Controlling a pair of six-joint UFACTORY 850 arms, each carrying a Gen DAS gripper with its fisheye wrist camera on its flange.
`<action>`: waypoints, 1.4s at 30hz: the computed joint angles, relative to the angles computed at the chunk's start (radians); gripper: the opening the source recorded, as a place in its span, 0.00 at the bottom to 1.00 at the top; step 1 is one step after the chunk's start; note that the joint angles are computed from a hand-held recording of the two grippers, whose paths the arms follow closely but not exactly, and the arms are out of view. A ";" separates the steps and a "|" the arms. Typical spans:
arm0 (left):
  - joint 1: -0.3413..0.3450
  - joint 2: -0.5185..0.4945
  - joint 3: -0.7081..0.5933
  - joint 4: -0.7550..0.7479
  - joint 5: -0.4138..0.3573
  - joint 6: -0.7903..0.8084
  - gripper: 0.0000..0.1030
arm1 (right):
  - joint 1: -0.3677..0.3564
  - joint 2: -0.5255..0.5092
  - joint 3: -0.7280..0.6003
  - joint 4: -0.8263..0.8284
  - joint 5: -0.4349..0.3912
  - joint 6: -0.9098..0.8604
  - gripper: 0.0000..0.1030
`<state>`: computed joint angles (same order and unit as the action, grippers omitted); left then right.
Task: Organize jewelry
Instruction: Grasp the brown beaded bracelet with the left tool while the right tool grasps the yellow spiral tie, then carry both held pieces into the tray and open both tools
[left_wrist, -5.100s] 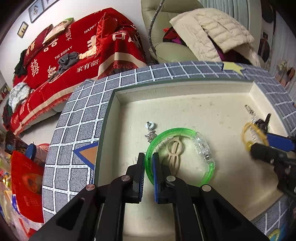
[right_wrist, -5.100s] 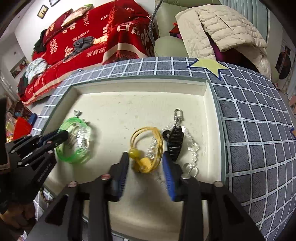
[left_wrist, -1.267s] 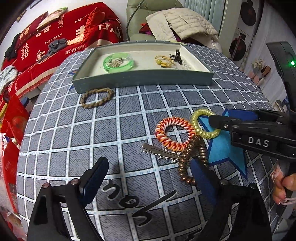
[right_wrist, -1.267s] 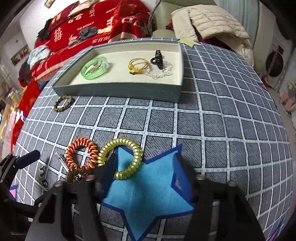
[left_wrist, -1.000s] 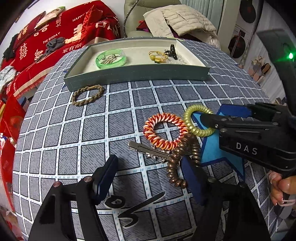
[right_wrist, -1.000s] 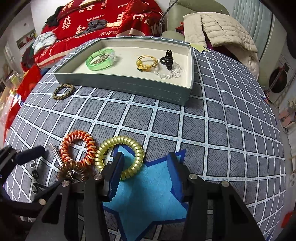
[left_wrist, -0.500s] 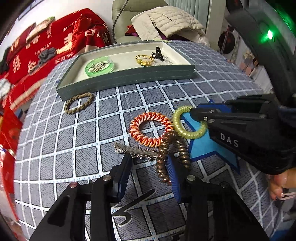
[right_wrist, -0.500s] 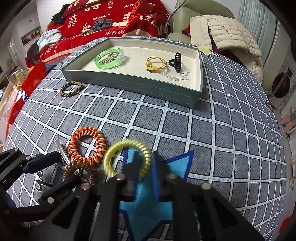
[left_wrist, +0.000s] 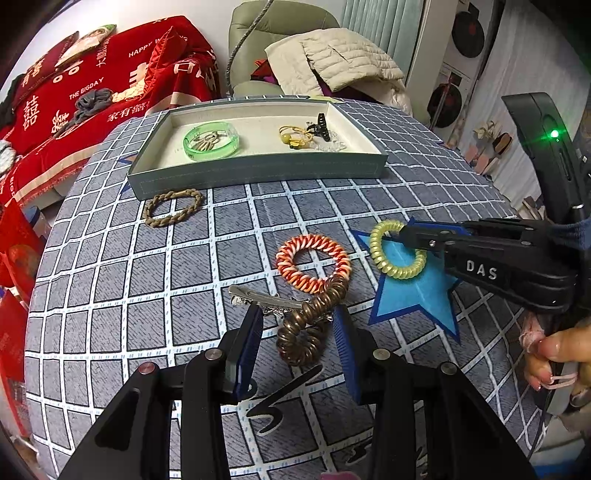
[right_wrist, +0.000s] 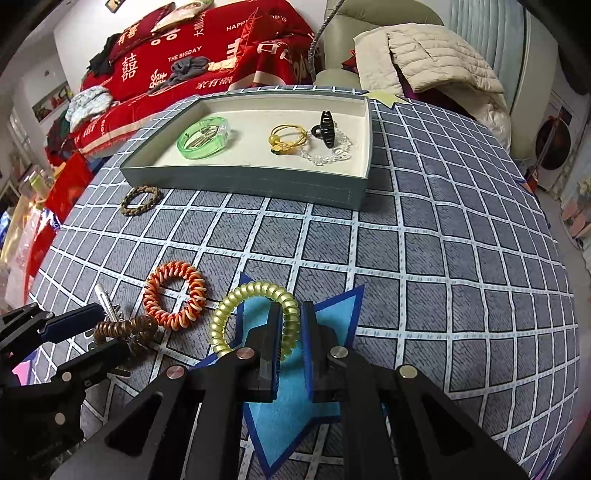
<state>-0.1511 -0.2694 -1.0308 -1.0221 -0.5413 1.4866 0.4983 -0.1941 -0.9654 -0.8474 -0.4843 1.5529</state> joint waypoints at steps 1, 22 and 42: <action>0.001 -0.003 -0.002 0.004 0.001 -0.004 0.59 | 0.000 0.000 0.001 -0.001 0.003 0.004 0.11; 0.048 -0.051 -0.060 0.060 -0.032 -0.100 0.59 | -0.004 -0.015 -0.001 0.050 0.050 -0.024 0.11; 0.032 -0.063 -0.088 0.012 -0.094 0.016 0.32 | -0.006 0.018 0.026 -0.001 0.068 0.060 0.11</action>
